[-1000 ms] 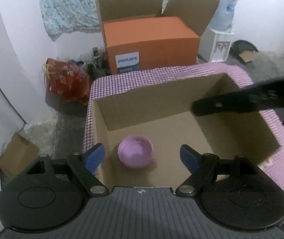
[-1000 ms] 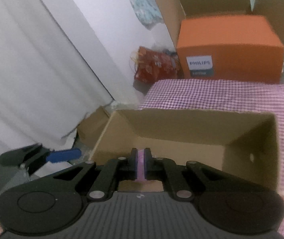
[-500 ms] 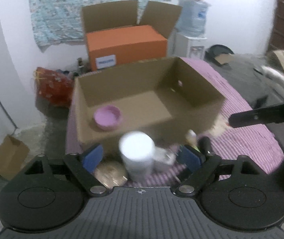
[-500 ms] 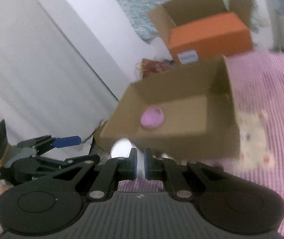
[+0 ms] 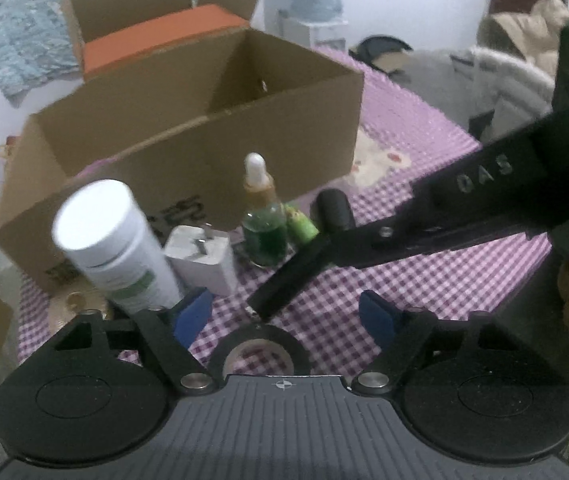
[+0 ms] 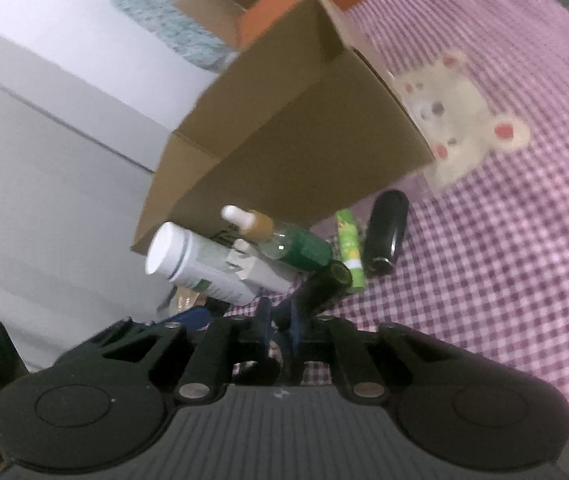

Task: Organize rigid objects
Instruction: 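Move the right tool to the black cylinder and close around it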

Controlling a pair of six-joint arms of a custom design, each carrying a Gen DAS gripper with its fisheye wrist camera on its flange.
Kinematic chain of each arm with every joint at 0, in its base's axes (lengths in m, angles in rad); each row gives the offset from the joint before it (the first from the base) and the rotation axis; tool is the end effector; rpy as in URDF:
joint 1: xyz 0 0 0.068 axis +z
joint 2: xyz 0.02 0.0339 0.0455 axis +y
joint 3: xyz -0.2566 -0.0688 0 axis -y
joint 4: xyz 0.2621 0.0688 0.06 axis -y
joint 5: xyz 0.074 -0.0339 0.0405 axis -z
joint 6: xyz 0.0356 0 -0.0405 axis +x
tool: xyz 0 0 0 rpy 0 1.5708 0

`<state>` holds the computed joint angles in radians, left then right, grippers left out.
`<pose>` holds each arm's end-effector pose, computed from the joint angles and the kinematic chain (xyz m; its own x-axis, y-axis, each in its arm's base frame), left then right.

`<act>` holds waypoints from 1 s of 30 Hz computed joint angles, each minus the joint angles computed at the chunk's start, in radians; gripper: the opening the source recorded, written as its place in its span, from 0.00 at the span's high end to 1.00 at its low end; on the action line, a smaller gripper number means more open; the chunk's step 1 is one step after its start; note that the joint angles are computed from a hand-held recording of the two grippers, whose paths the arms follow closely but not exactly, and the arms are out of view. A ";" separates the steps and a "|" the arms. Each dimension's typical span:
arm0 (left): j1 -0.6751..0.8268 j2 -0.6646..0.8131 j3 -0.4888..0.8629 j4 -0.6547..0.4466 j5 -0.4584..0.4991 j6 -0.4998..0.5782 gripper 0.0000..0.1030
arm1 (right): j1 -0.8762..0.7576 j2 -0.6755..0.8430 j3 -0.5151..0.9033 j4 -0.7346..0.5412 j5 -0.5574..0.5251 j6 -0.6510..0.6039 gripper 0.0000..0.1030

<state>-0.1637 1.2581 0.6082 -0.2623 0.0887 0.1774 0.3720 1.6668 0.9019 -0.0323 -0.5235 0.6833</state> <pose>0.2491 -0.0443 0.1603 -0.7299 0.2987 -0.6148 0.3501 0.9359 0.0390 0.3182 0.1432 0.1557 -0.9210 0.2276 -0.3160 -0.0757 0.6914 0.7185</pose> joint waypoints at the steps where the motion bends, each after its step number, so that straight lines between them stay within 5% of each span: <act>1: -0.005 0.033 0.009 0.016 -0.006 0.002 0.24 | -0.001 0.018 0.005 0.009 -0.003 0.012 0.83; 13: -0.045 0.214 0.074 0.076 -0.055 0.010 0.41 | -0.012 0.199 0.084 0.085 -0.030 0.098 0.82; 19: -0.024 0.253 0.113 0.051 -0.006 0.000 0.50 | -0.033 0.239 0.085 0.145 -0.062 0.132 0.82; 30: -0.057 0.305 0.146 0.049 -0.001 -0.028 0.53 | -0.049 0.208 0.047 0.159 -0.061 0.120 0.82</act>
